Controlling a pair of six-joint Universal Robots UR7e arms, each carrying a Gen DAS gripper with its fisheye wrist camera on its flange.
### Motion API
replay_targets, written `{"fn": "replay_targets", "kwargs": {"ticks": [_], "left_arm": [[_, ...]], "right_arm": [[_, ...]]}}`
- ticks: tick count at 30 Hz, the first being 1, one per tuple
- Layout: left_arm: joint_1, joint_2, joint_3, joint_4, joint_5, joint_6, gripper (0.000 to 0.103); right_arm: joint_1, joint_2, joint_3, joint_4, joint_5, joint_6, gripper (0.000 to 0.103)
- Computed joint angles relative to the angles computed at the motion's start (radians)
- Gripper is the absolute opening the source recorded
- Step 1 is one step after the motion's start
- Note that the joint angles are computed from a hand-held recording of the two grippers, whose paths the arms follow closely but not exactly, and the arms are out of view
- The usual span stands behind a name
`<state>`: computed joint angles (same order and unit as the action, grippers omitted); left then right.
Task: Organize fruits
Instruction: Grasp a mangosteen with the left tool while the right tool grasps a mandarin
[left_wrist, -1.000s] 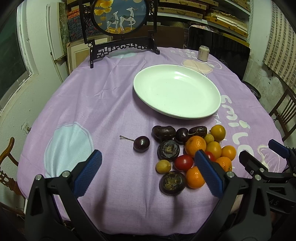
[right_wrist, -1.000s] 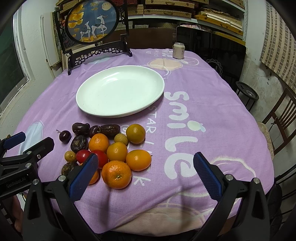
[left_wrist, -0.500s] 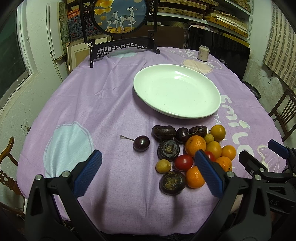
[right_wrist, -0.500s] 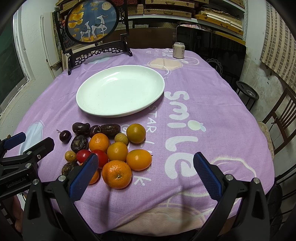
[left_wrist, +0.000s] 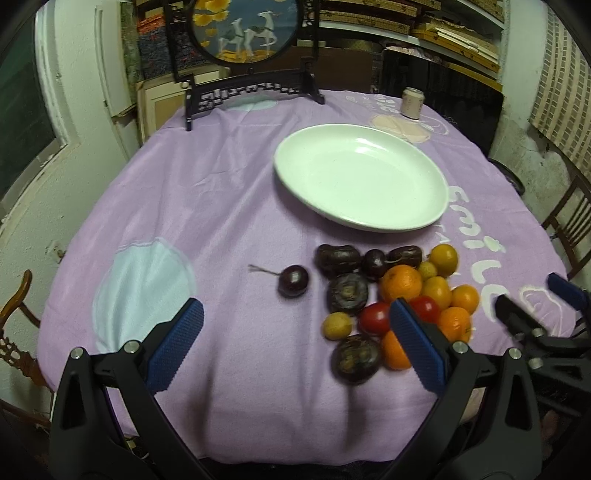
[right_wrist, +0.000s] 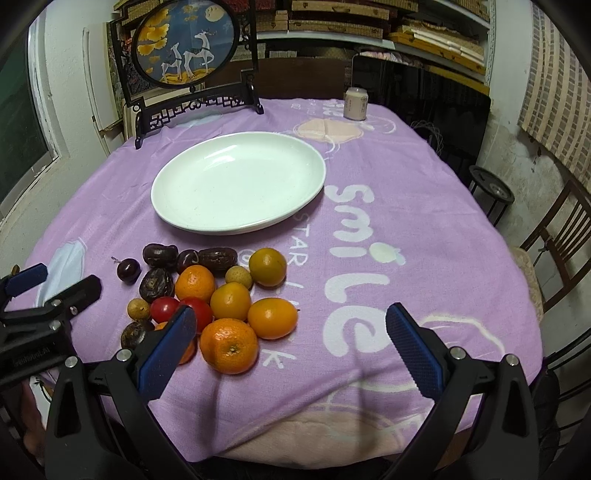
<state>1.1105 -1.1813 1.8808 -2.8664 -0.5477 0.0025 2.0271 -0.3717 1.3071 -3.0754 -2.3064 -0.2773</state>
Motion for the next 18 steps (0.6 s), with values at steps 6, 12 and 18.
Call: {"fn": "replay_targets", "kwargs": {"ticks": [6,12,18], "left_arm": [[0.023,-0.071,0.05,0.079,-0.003,-0.107,0.101],[0.041,-0.104,0.073,0.167,-0.043,-0.175,0.101],[0.067,-0.092,0.05,0.266,-0.086,-0.215,0.101]], "right_arm": [[-0.026,-0.076,0.162,-0.08,0.169,-0.085,0.088],[-0.048,-0.05,0.145,0.037,0.251,-0.071,0.064],[-0.077,0.018,0.046,0.079,0.268,-0.06,0.045]]}}
